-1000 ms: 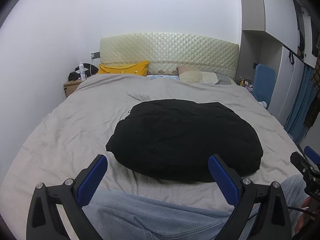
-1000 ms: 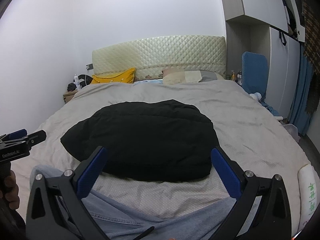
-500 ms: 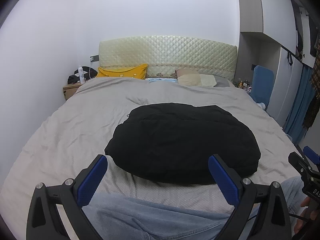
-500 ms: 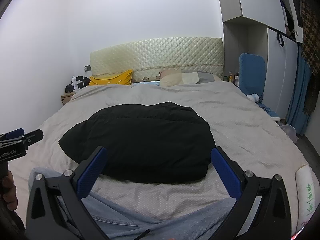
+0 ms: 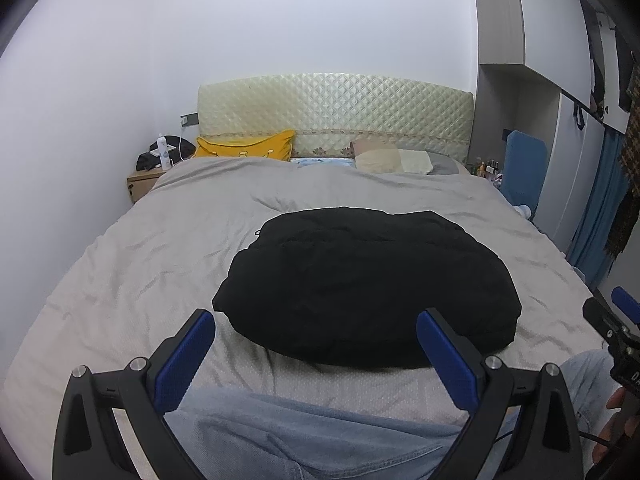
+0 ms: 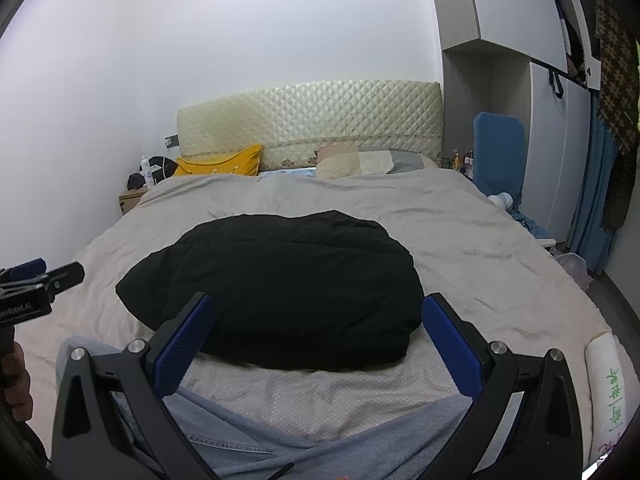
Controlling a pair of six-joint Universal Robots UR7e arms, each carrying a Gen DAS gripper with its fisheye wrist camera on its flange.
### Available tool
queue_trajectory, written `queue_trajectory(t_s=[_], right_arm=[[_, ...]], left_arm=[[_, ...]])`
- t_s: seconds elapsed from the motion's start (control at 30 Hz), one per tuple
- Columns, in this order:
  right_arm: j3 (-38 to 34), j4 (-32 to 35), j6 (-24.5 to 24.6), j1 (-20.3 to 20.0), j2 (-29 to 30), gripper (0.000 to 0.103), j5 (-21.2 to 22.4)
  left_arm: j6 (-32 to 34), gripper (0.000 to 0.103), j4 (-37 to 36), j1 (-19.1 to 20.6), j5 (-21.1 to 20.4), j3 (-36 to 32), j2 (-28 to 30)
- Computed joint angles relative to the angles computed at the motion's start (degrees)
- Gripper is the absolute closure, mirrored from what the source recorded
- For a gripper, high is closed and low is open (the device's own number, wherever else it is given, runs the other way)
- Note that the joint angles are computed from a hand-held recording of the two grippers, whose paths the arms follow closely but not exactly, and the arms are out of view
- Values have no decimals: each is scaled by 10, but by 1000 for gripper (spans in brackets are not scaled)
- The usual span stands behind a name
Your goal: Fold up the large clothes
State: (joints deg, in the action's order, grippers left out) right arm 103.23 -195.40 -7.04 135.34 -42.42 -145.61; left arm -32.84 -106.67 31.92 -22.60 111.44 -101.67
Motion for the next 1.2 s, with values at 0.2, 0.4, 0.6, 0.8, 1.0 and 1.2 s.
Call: queue_trajectory(t_s=[0.2, 0.4, 0.6, 0.8, 1.0, 1.2], right_arm=[[0, 4, 4, 4, 0, 0, 3], [1, 7, 7, 4, -3, 0, 2], [1, 16, 17, 3, -5, 0, 4], [-1, 15, 21, 2, -2, 0, 1], [-2, 14, 21, 3, 1, 0, -1], [-3, 11, 22, 3, 4, 0, -4]], left_arm=[[-5, 1, 4, -2, -1, 1, -2], [-4, 1, 4, -2, -3, 4, -5], [3, 1, -3, 4, -11, 4, -3], [7, 1, -8, 6, -11, 4, -2], [10, 1, -11, 5, -11, 5, -3], [19, 1, -21, 6, -13, 8, -4]])
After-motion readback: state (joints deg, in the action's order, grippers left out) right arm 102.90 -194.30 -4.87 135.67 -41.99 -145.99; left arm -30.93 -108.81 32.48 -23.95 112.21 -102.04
